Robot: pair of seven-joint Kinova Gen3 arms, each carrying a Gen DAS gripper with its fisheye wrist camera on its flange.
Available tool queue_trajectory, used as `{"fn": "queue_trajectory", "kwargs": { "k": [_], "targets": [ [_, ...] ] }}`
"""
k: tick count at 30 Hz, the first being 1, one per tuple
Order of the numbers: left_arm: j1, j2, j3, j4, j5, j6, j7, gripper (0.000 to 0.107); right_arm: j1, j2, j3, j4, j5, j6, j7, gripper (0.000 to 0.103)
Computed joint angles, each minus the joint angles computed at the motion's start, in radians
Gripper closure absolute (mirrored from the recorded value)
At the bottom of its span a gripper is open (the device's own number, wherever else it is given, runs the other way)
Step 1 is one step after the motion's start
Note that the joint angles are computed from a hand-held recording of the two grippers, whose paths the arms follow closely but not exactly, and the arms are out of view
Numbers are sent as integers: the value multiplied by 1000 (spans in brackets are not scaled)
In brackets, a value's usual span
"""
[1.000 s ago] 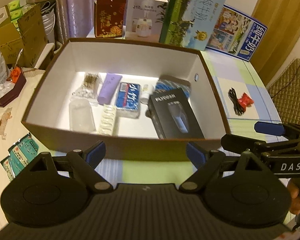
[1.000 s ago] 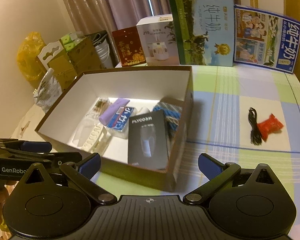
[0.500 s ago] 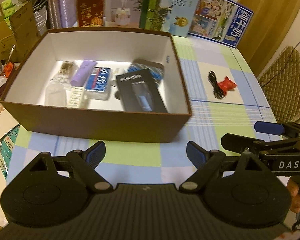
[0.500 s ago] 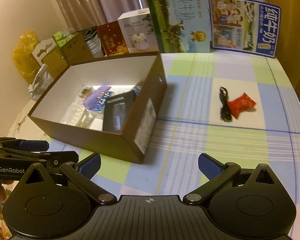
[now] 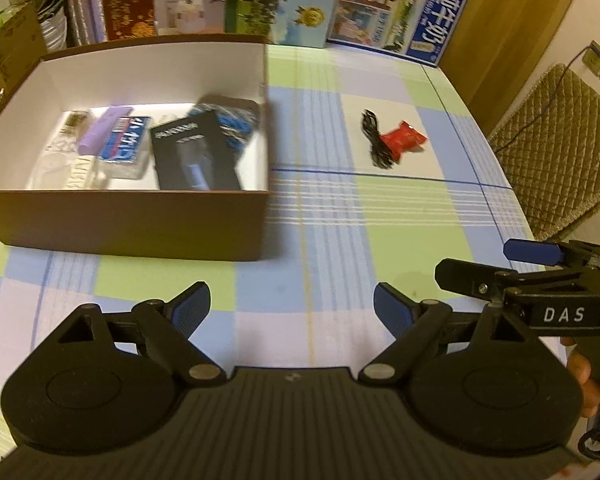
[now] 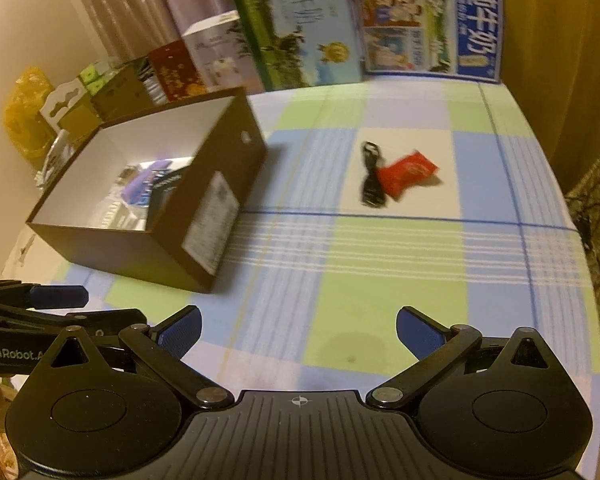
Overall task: Organize objects
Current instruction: 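Withdraw both tools from the box toward the black cable and red candy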
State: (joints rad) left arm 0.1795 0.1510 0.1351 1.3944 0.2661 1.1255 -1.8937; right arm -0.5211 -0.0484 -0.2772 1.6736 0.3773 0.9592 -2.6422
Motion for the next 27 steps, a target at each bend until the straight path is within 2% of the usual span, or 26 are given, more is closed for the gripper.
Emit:
{"fn": "queue_trajectory", "kwargs": {
  "k": [7, 15, 22, 27],
  "targets": [
    [66, 14, 25, 2, -42, -22, 66, 20, 56, -67, 17, 70, -40, -14, 27, 2],
    [140, 78, 47, -45, -86, -65, 124, 20, 140, -104, 24, 125, -41, -42, 43, 2],
    [224, 186, 48, -152, -166, -95, 189, 20, 206, -92, 55, 150, -17, -128, 78, 2],
    [271, 272, 39, -251, -212, -82, 215, 20, 238, -53, 92, 140, -30, -185, 135, 2]
  ]
}}
